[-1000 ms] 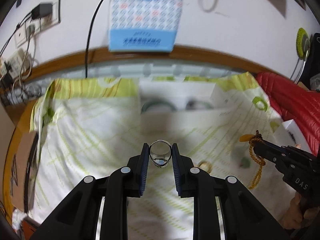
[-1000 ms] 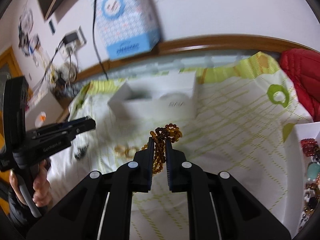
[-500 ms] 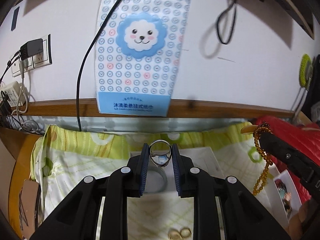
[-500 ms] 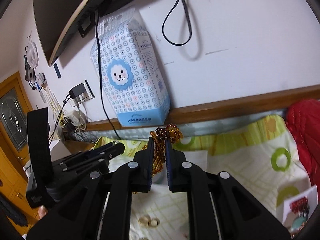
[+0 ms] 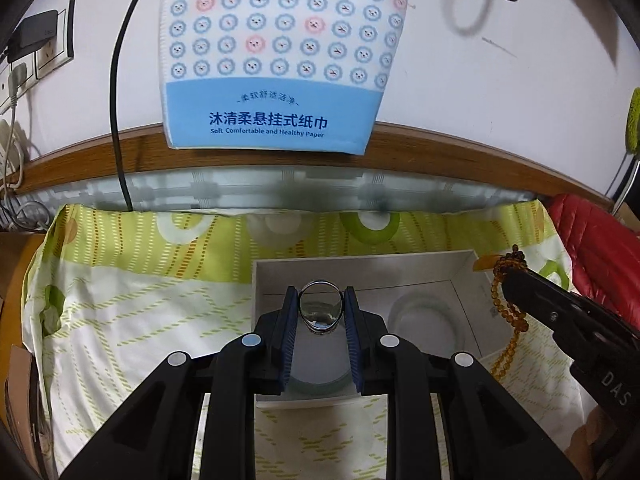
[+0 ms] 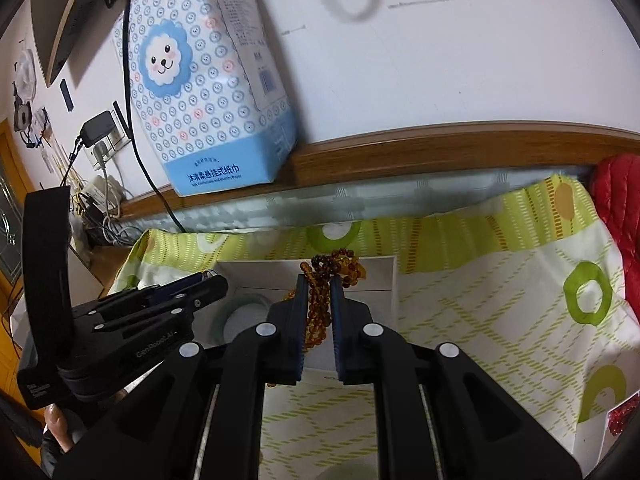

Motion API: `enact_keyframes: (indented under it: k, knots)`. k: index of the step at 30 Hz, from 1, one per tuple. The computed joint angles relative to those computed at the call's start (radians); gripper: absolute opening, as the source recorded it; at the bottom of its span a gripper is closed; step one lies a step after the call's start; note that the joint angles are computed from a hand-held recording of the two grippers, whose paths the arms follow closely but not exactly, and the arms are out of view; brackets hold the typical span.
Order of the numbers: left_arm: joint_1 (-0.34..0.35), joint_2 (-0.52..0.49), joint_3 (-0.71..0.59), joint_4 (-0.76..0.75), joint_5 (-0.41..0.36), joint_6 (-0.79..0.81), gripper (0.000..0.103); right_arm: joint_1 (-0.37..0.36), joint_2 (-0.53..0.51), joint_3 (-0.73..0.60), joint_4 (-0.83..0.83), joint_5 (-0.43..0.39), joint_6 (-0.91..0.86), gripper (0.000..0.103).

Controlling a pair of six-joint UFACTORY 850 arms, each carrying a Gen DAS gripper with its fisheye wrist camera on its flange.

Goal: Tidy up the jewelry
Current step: 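Carry the ring and necklace into the vivo box and open both tools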

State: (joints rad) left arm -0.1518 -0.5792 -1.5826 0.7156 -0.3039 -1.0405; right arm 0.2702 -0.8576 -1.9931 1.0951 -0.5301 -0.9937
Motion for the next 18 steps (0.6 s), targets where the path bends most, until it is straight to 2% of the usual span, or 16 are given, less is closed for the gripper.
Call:
enact_keyframes:
  k: [11,12,13,14,18]
  knots:
    - [0.003,-0.026,-0.023,-0.053,-0.008,0.057,0.023,0.013,-0.037,-0.042,-0.067,0.003,0.054,0.011]
    - [0.002,-0.029,-0.026,-0.045,-0.011,0.051,0.031,0.013,-0.04,-0.045,-0.075,0.004,0.064,0.012]
    - [0.0,-0.032,-0.03,-0.046,-0.018,0.054,0.04,0.012,-0.051,-0.059,-0.1,-0.003,0.1,0.021]
    - [-0.001,-0.03,-0.025,-0.024,-0.016,0.03,0.054,0.008,-0.058,-0.067,-0.106,-0.015,0.116,0.024]
    - [0.001,-0.005,0.0,0.023,0.006,-0.027,0.057,-0.003,-0.03,-0.029,-0.022,0.003,0.056,0.025]
